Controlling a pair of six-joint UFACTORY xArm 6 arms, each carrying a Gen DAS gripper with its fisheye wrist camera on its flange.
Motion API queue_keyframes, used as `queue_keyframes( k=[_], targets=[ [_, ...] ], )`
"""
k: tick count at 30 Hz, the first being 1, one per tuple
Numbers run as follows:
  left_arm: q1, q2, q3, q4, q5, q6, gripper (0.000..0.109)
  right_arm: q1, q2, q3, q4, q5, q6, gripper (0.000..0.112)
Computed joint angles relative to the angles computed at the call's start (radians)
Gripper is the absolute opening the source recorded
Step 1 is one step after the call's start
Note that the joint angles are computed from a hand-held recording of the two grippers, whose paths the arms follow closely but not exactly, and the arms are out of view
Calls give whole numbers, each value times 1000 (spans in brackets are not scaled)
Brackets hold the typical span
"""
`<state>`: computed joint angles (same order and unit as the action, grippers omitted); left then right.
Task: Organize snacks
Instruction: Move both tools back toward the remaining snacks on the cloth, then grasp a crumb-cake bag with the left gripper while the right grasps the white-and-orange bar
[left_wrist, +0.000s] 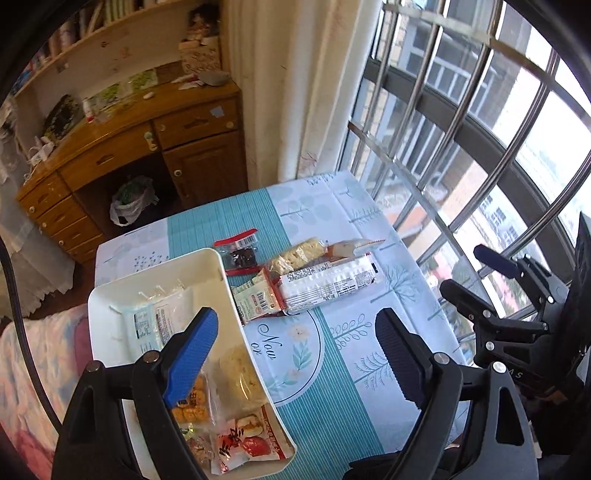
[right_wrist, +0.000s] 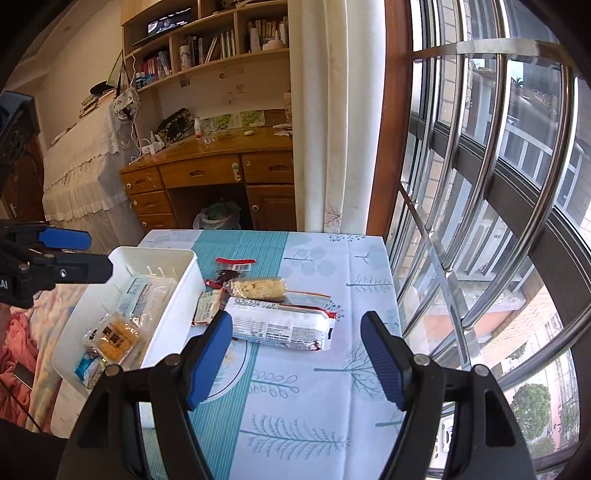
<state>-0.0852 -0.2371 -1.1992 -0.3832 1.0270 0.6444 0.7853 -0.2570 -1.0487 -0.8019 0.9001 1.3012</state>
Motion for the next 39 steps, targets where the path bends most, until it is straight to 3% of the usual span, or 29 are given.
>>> queue_keyframes(
  k=[10,19,25,35,39],
  targets=[
    [-117,247,-204,159,39,-22,86,-96,34,28,10,-108,-5,73],
    [-165,515,-384,231,27,-71,86,-159,142,47,-122,-245,127,73],
    [-180,671,-495,245,66,-114,86,-195,207,57,-222,-316,254,73],
    [-207,796,-589,241,62,-130,86,-250,267,65,-414,-384,453,73],
    [-201,859,-661,208,122,-148,85,-268,275,70,-451,-405,501,72]
  ],
)
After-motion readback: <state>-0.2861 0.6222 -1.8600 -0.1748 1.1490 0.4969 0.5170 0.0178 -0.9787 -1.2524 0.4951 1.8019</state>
